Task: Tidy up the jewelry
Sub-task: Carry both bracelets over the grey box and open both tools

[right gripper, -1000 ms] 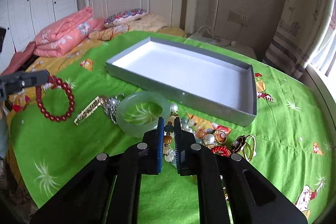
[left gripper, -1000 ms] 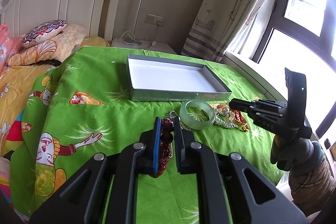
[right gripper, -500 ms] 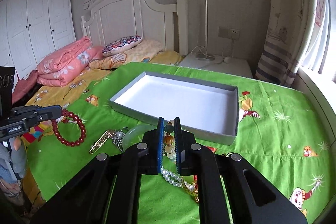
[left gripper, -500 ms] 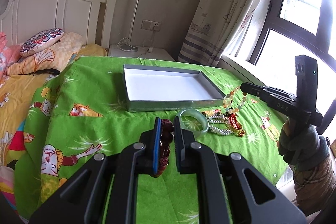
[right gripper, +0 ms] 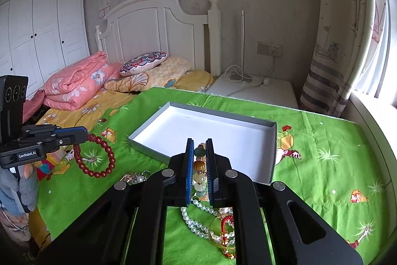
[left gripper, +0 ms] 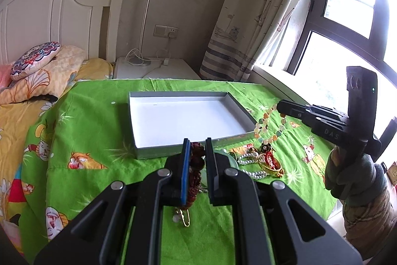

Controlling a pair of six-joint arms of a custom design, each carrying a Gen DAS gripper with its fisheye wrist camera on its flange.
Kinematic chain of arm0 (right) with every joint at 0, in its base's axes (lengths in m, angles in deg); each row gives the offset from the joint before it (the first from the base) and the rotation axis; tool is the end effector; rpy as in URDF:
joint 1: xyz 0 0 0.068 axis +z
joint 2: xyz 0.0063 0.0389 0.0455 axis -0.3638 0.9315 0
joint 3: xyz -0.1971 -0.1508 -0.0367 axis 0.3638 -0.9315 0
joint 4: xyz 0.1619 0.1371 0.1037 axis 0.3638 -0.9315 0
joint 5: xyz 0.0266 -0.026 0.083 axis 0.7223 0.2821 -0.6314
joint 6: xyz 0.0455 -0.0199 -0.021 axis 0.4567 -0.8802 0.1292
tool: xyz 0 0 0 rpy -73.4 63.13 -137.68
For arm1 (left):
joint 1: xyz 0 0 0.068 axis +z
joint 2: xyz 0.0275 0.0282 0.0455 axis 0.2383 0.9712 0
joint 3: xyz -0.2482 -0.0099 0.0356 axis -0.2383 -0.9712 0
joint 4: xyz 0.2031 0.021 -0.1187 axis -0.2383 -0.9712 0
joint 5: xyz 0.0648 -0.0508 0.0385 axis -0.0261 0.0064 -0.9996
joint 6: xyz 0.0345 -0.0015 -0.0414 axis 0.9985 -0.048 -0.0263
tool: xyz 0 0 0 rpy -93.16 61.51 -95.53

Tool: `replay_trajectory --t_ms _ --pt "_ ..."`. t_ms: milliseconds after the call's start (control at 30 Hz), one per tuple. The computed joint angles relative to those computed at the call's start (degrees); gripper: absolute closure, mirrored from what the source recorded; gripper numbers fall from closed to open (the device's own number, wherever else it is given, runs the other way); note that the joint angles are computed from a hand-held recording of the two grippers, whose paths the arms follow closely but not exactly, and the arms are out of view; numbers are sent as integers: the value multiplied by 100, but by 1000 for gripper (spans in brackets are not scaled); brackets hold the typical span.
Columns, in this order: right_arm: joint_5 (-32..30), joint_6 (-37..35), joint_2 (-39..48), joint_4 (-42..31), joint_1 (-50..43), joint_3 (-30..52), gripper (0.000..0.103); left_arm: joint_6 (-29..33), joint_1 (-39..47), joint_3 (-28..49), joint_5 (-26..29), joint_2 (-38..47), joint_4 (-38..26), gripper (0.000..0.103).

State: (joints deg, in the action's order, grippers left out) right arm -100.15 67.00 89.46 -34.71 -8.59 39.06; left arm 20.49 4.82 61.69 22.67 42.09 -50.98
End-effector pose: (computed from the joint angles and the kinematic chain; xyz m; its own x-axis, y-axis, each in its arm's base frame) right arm 0.2683 0.0731 0.2025 -0.4639 -0.2617 -0.8464 -0.5628 0.8249 0.0535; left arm 0.1757 -0.0350 0.1934 -0.5771 -0.0514 -0.8150 0.2395 0.9435 -0.2291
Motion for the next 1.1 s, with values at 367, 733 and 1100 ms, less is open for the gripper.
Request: replay_trajectory --t_ms 367,733,1100 --pt "385 126 1326 94 187 1020 94 -5 -1 1733 -83 2536 606 92" --pt "257 619 3350 -595 258 3250 94 -482 17 3560 -1116 4826 954 91" --pt "-59 732 2951 -91 -358 2153 44 -797 193 1319 -1399 3836 2272 12"
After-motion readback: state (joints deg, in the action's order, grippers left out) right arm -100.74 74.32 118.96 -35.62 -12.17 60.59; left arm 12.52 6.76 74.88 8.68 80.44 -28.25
